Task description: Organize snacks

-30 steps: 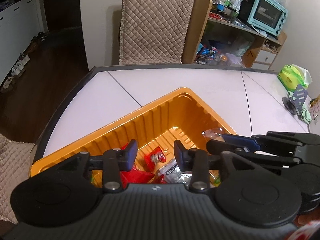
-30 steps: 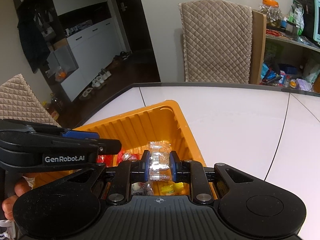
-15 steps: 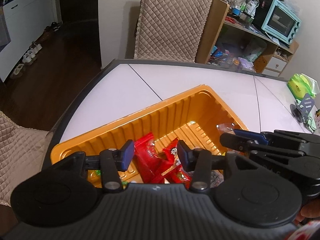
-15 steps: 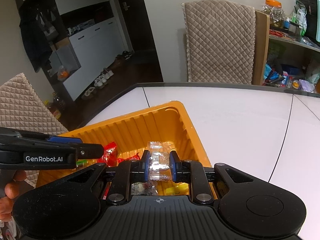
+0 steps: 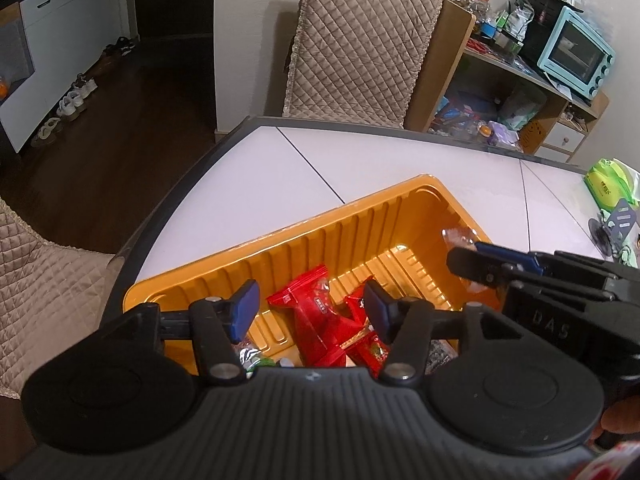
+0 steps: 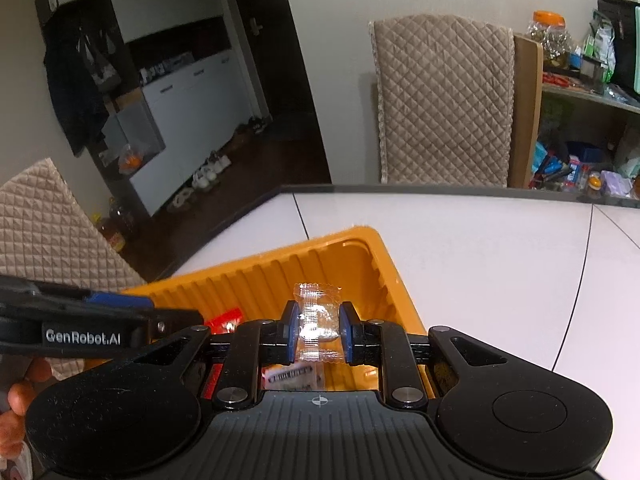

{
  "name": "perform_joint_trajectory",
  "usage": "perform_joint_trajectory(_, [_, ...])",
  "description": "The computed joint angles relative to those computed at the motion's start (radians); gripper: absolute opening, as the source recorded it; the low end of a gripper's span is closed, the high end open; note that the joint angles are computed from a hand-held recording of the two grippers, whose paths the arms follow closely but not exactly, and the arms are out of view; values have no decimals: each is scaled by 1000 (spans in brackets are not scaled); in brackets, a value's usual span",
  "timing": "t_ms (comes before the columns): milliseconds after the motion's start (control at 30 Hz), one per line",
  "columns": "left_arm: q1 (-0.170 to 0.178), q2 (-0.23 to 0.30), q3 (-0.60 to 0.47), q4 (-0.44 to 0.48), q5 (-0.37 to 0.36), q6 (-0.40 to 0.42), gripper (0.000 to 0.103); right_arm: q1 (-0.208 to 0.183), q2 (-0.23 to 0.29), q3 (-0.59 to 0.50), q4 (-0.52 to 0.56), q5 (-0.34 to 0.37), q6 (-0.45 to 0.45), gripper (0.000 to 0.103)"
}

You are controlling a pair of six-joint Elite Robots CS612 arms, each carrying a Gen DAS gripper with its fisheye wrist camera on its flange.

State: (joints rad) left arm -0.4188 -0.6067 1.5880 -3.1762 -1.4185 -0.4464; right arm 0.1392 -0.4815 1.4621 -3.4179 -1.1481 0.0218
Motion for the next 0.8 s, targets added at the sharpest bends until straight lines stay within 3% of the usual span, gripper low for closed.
perform_joint_trajectory(133, [-2,-6,9,2,8,-11,58,-3,4,-4,-28,23,26,25])
perform_joint_trajectory(200, [-3,-9,15,1,9,-13,58,-2,3,-1,-42,18,30,42])
perform_joint_trajectory(267, [-4,-11,19,0,10,-14,59,-2,2,4,-63,16,33,51])
perform_joint_trajectory(633, [-9,-45,77,-24,26,-27,62,-14,-38,73,-50,17,64,55])
perform_joint_trajectory(800, [-13,-71,119,-48,17,-44,68,-20,-66,127,-68,17,74,68])
